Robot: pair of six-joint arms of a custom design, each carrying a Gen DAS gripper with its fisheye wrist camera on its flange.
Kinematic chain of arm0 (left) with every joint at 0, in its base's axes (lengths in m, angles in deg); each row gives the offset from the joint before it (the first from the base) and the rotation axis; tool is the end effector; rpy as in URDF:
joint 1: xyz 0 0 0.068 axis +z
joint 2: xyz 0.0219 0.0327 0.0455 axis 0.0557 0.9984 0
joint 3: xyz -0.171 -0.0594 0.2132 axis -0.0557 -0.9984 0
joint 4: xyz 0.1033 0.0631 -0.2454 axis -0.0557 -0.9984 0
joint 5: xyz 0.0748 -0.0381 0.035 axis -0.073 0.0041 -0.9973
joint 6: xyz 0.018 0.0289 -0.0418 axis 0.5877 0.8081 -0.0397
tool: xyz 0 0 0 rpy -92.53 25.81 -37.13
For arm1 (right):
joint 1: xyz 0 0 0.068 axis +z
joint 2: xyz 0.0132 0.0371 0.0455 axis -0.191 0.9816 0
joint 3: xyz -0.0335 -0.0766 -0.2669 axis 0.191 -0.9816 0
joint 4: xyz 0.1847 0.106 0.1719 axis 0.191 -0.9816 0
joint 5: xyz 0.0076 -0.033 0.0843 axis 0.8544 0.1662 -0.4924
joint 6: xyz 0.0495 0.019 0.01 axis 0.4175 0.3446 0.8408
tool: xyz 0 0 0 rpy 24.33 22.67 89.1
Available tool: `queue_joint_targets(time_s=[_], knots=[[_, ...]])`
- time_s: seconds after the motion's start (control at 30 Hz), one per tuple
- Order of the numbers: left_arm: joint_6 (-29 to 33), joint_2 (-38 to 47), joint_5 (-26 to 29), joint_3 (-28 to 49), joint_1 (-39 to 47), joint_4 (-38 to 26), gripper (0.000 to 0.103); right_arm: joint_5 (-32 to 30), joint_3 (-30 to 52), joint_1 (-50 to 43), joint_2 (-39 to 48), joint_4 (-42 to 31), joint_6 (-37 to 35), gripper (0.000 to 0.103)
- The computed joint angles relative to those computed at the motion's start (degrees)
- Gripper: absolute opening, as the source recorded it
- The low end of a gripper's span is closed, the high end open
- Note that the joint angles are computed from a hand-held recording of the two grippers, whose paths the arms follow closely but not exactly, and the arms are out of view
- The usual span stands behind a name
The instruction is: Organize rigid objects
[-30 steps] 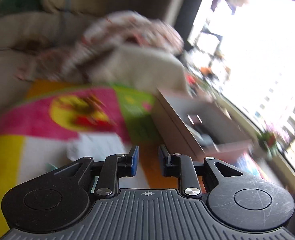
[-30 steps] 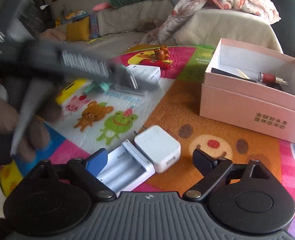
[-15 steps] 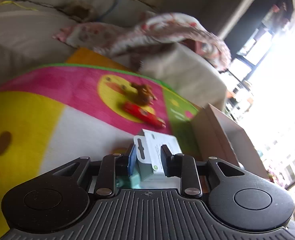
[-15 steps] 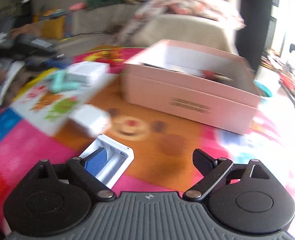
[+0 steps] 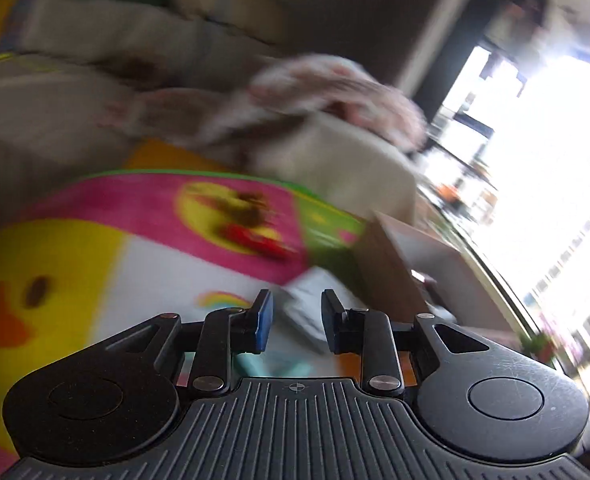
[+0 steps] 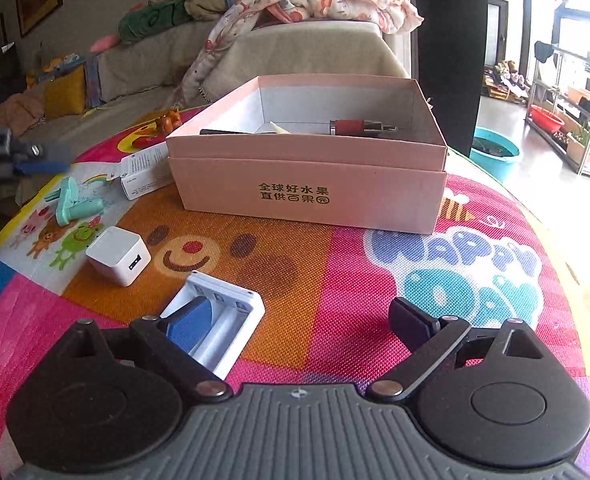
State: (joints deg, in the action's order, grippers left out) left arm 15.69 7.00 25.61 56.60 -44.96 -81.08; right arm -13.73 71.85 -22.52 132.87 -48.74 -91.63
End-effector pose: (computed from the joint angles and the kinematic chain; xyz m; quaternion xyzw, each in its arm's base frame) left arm 0.1580 -0.1487 0.2015 -0.1525 0.8517 -0.1821 0.4671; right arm 0.1734 -0.0178 0.1572 -0.1726 0.8958 0.1238 0.3904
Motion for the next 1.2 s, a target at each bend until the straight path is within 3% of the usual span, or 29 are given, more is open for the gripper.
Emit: queue_joint_targets(time_s=[0.1, 0.23, 0.3, 0.53, 0.57, 0.77, 0.83, 0.9, 1.0, 1.2], knots=[[-3.9, -0.4, 3.2, -1.6, 4.7, -0.8, 0.029, -0.1, -0.1, -0.1, -0.1, 0.0, 0.1, 0.096], [-3.1, 2.5, 7.0, -2.9, 9.0, 3.4, 0.029, -0.2, 0.0, -0.3, -0.1, -0.1, -0.2, 0.096], [-2.8, 3.7, 12.0, -4.1, 10.4, 7.3, 0.03, -0.2, -0.1, -0.3, -0.1, -0.1, -0.2, 0.096], [3.1, 5.3, 22.7, -5.3, 4.7, 10.5, 0.03, -0.2, -0.1, -0.6, -0.1, 0.1, -0.3, 0.096], [4.4, 6.5, 22.7, -4.7, 2.8, 10.2, 0.031, -0.3, -0.1, -0.7, 0.0, 0.1, -0.3, 0.096], [14.6, 13.1, 10.3, 2.7, -9.2, 2.9, 0.031, -0.4, -0.1, -0.8, 0.0, 0.1, -0.4, 0.097], [17.0, 14.9, 10.4, 4.7, -10.0, 1.6, 0.033, -0.5, 0.0, -1.0, 0.1, 0.1, -0.5, 0.097], [19.0, 15.9, 10.7, 6.2, -11.1, 0.1, 0.043, -0.6, 0.0, -0.8, 0.1, 0.0, -0.4, 0.097], [21.9, 17.0, 12.1, 7.9, -12.9, -1.6, 0.051, -0.7, 0.0, -0.8, 0.3, 0.2, -0.2, 0.098], [23.9, 19.3, 11.7, 10.8, -16.1, -3.9, 0.053, -0.8, 0.0, -0.3, 0.4, 0.1, 0.2, 0.1]])
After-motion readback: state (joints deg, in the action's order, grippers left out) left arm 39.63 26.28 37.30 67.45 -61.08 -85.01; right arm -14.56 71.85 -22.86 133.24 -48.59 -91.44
